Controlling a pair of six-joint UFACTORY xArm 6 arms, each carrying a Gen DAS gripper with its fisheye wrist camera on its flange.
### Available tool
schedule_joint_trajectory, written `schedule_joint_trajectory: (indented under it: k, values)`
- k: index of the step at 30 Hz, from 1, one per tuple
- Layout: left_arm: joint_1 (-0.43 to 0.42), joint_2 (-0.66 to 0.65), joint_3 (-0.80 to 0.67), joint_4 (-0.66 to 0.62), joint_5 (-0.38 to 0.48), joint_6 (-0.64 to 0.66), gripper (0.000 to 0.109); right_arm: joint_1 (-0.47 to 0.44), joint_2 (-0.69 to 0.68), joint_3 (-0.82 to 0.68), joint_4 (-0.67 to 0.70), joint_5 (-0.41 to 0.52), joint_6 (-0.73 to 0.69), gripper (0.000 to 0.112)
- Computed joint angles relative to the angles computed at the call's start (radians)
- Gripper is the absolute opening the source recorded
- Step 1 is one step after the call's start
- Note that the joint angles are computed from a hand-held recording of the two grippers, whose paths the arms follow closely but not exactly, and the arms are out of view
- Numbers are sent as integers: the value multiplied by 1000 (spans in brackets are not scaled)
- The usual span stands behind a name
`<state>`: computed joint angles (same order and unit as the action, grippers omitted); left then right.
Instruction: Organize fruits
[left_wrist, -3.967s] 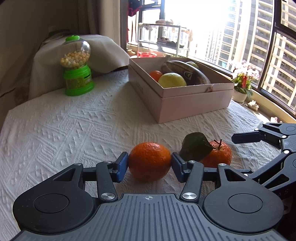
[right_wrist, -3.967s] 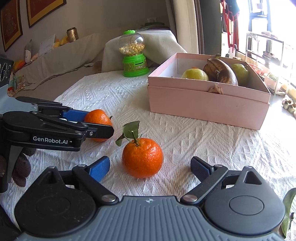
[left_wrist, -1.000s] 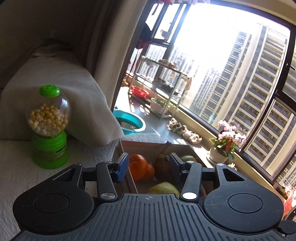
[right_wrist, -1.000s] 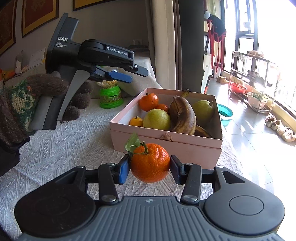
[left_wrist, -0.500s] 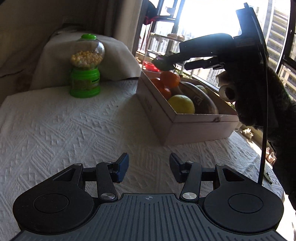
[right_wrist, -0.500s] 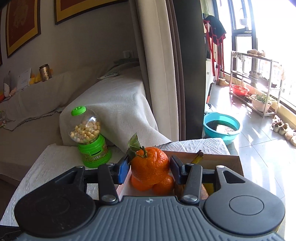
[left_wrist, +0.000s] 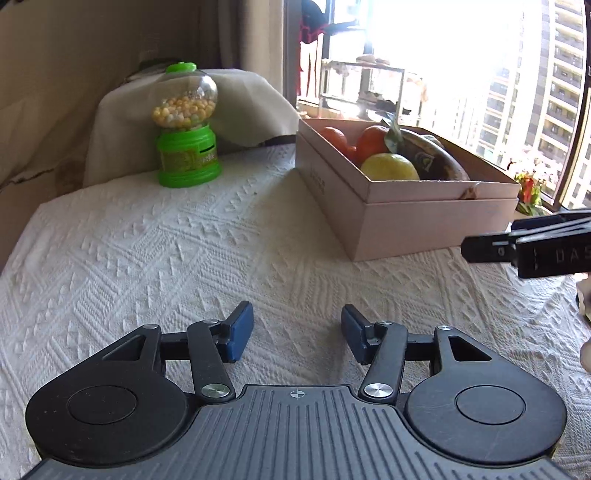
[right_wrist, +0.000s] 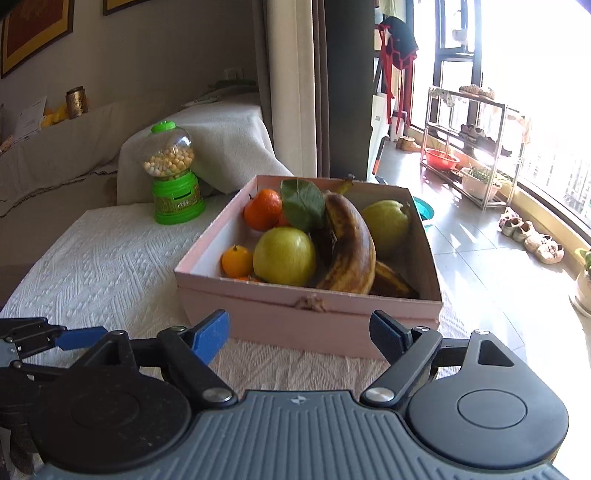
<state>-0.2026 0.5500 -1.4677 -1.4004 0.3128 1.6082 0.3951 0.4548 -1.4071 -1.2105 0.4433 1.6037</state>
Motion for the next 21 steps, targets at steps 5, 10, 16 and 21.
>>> schedule_joint_trajectory:
  k: [5,10,16,21]
  values:
    - [-37,21,-20,-26,-54,2,71,11,36,16,-62,27,169,87]
    - [-62,33,-33,-72,-103,27,72,25,55,-8,13,78,86,98]
    - [-62,36,-38,-83,-102,39,72,35,71,-27,19,125,117,103]
    - [-62,36,-38,-88,-104,46,73,60,91,-45,-48,187,215,103]
